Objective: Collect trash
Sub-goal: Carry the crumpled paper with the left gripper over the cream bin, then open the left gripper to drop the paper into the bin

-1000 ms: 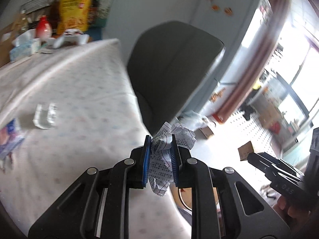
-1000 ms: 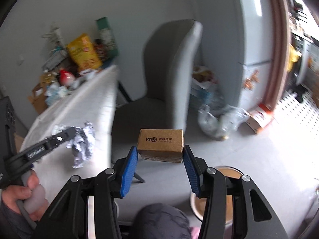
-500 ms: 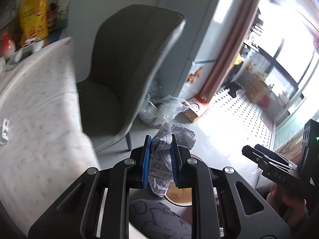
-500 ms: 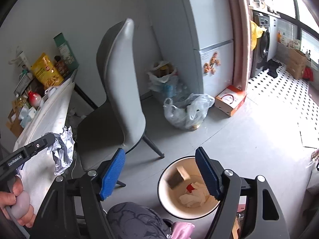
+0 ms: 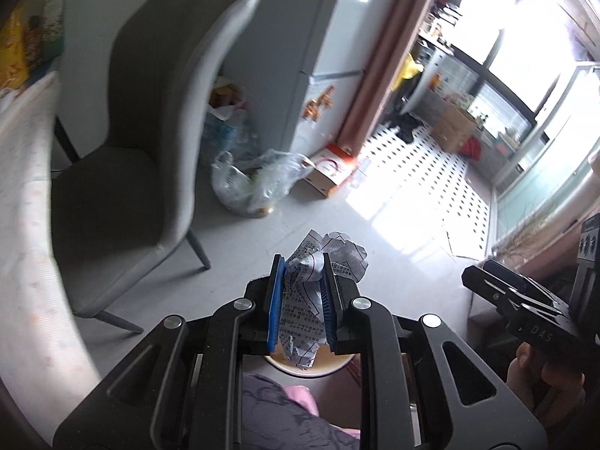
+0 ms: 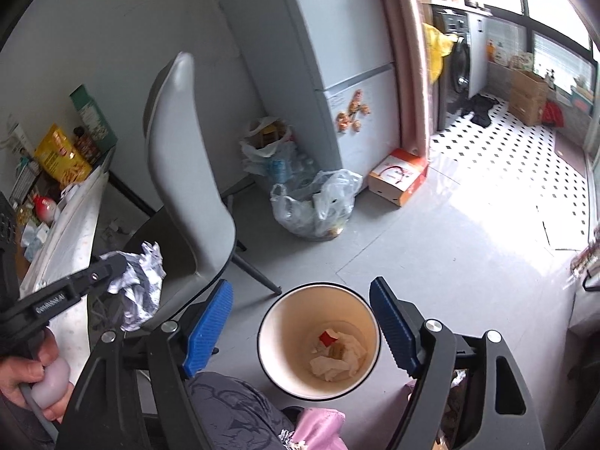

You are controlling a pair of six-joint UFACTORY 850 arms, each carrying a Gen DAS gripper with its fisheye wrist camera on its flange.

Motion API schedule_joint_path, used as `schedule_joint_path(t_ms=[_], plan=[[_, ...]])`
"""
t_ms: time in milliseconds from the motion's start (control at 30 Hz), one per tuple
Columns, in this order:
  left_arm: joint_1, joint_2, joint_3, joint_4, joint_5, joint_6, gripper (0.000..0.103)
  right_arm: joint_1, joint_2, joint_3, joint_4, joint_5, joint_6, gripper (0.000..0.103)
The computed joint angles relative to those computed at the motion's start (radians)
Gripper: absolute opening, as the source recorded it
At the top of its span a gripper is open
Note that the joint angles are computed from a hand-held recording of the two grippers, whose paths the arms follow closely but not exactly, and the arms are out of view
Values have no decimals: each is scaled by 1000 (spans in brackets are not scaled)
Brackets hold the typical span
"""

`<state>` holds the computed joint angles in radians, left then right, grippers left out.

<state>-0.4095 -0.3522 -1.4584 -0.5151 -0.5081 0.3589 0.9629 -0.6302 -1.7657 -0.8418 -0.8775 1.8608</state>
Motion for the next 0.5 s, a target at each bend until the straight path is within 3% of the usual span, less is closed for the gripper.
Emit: schedule_joint_path(t_ms=[233,500], plan=[[-45,-53,-61,-9,-26,23,20,4,87,131,-23,-17,108,75],[-64,-103,-103,-23,-50,11,21,-5,99,147,-37,-26,120,75]])
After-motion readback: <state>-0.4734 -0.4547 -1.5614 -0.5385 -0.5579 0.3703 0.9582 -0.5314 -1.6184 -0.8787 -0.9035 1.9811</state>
